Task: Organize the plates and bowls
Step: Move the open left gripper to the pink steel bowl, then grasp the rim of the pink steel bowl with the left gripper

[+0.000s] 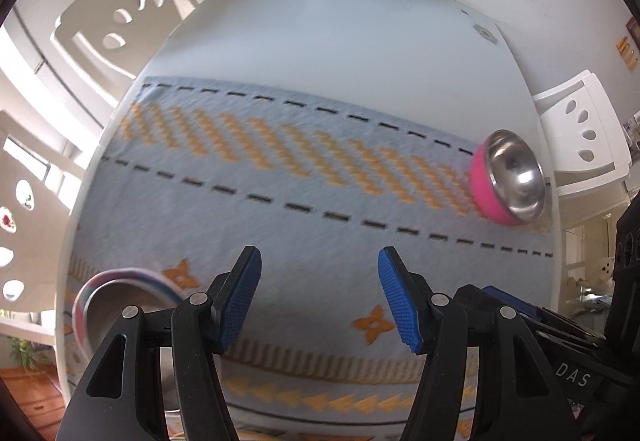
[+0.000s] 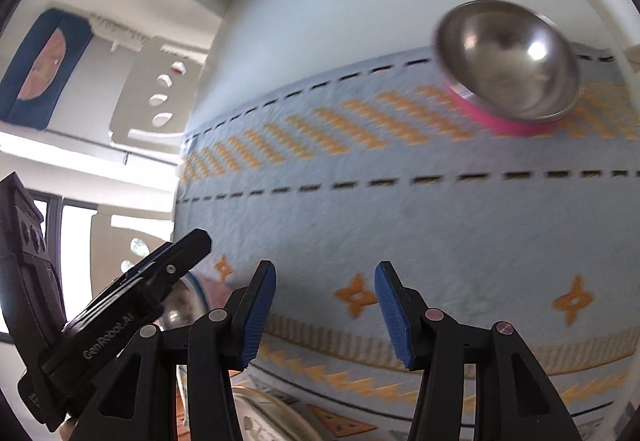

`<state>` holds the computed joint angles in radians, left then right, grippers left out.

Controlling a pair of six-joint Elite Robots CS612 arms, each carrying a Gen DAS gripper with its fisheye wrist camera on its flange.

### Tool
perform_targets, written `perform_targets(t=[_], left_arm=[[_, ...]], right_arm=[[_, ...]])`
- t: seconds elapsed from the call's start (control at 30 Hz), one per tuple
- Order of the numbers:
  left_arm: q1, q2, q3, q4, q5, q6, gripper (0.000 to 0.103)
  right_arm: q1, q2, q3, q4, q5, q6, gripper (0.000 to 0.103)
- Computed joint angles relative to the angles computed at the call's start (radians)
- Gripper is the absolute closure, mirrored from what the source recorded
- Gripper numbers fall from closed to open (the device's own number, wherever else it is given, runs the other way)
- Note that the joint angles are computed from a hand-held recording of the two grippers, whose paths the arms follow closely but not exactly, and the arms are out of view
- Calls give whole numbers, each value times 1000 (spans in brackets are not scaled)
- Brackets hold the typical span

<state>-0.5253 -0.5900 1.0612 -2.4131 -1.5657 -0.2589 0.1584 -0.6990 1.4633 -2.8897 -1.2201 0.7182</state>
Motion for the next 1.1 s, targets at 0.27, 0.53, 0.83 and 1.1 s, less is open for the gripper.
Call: perform_targets(t=[0.27, 0.53, 0.83, 1.1], left_arm=[[-31, 66, -113, 60, 1, 1, 44], [-56, 142, -241, 112, -51, 6, 44], [-73, 228, -371, 171, -114, -20, 40], [-83, 285, -455, 178, -124, -22, 41]], right_arm=[[-54, -4, 38, -9, 17, 5, 46], [-108, -14, 95, -45, 28, 24, 38], [-160, -3, 136, -140, 48, 123, 36], [-162, 60, 46, -99, 42, 120, 35]])
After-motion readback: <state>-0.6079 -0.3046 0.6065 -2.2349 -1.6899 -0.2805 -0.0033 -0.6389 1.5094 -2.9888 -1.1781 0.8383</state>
